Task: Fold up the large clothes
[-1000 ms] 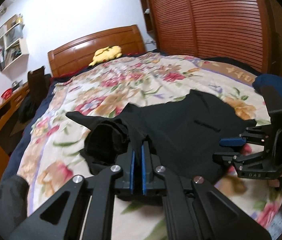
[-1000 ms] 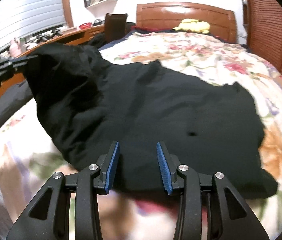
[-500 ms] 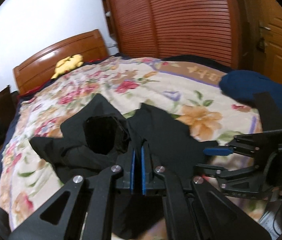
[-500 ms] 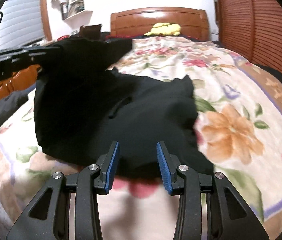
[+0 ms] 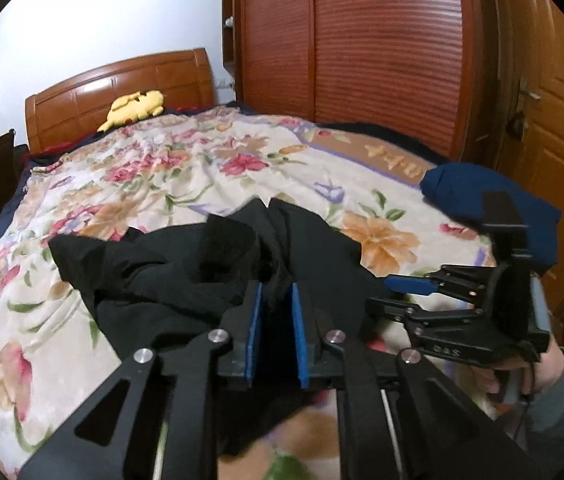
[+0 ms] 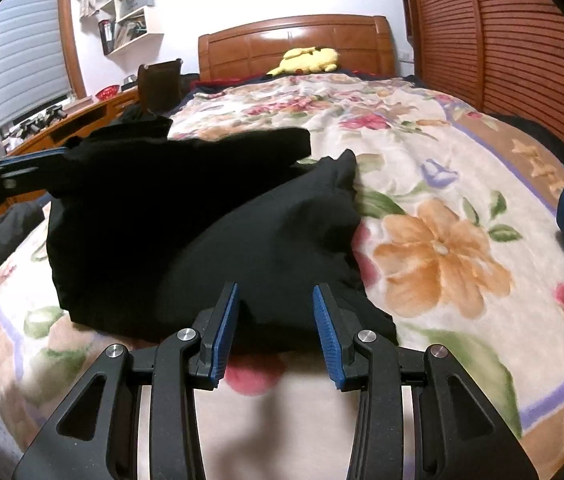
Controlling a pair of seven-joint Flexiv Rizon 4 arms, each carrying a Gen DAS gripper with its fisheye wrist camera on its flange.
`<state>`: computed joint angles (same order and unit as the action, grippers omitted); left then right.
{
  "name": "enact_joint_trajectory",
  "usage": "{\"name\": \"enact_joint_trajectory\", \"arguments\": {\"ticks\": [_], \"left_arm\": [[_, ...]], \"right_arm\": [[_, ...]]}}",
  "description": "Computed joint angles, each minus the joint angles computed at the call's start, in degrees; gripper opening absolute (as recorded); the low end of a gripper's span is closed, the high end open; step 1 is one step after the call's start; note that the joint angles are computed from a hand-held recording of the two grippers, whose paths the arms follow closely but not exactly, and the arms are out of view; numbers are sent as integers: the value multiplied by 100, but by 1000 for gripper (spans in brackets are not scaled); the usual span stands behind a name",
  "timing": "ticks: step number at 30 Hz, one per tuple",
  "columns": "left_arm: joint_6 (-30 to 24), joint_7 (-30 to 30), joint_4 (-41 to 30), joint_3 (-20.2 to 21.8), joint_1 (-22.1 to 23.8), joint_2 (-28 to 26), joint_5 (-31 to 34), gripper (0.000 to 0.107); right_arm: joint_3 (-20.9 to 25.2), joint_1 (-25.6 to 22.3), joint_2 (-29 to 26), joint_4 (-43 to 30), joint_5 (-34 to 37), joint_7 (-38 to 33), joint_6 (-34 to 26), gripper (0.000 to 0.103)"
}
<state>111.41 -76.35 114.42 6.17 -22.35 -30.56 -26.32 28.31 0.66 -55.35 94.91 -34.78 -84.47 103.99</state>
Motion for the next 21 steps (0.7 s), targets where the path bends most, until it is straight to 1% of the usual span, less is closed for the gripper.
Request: {"name": "enact_joint_trajectory", "arguments": {"ticks": [4, 5, 8, 10, 14, 17, 21], "left_arm": [[299, -216, 448, -343, 375, 301, 355, 25], [353, -228, 548, -330, 375, 356, 372, 27], [583, -85, 830, -66, 91, 430, 122, 34], [788, -88, 1054, -107, 142, 469, 74, 37], [1201, -501, 1574, -442, 732, 557, 471, 39], [1498, -1001, 1921, -620, 1268, 549, 918, 41], [1818, -1531, 2217, -659, 1826, 463, 1433, 43]], "right_arm": [[-134, 192, 59, 3, 71, 36, 157, 38], [-206, 260, 95, 28, 89, 51, 231, 38], [-418, 455, 200, 94, 98, 120, 441, 38], [-585, 594, 272, 136, 91, 177, 596, 38], [-814, 821, 382, 167, -14, 323, 733, 38], [-939, 989, 444, 123, -82, 409, 728, 38], [-1200, 1368, 575, 71, -83, 352, 672, 38]]}}
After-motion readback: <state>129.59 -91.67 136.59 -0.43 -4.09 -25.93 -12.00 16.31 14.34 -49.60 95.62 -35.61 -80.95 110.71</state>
